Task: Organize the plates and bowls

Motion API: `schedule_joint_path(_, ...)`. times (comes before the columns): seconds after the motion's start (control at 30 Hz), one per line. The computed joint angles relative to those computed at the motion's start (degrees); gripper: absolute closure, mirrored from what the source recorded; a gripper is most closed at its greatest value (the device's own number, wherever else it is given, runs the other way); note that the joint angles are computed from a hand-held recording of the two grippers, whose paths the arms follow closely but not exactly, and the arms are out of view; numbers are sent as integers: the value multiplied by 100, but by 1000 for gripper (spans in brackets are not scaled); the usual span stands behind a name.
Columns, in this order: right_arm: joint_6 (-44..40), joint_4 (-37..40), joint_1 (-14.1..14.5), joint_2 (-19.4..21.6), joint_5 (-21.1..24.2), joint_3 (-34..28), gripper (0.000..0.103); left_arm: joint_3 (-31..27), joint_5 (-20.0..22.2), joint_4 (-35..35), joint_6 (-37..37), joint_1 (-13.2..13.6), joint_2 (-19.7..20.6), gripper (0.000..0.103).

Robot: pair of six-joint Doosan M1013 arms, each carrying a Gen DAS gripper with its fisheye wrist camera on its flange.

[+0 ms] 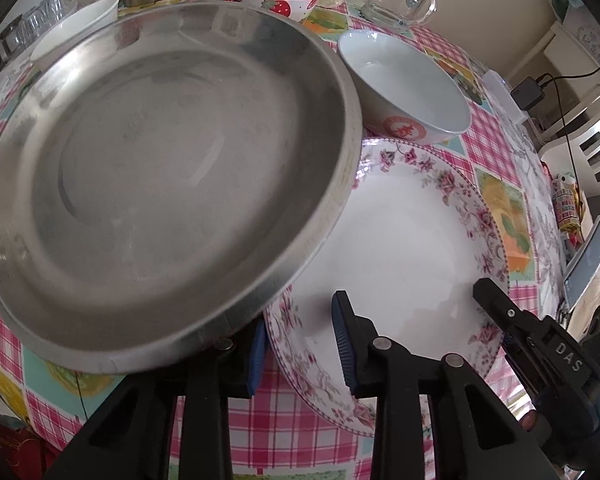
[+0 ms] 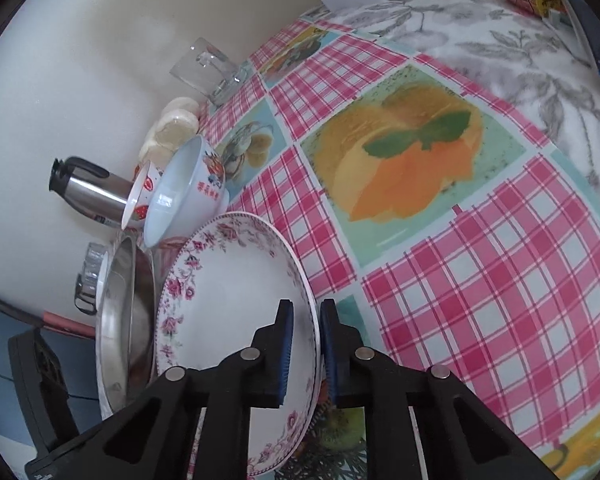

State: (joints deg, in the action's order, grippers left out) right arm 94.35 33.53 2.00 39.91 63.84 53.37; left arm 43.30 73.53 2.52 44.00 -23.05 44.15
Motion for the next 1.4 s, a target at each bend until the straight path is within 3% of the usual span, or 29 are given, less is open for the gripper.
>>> schedule_joint_path(0.3, 114, 178, -40, 0, 4, 43, 91, -297, 182, 368, -67, -82, 184, 71)
schedule_joint_path(0.63, 163, 336, -79, -1, 33, 73, 92, 59, 30, 432, -80, -96, -30, 71)
schedule_joint_path(1.4, -117, 566, -92, -64, -291, 268, 93, 161, -155, 169, -50, -23, -81, 71)
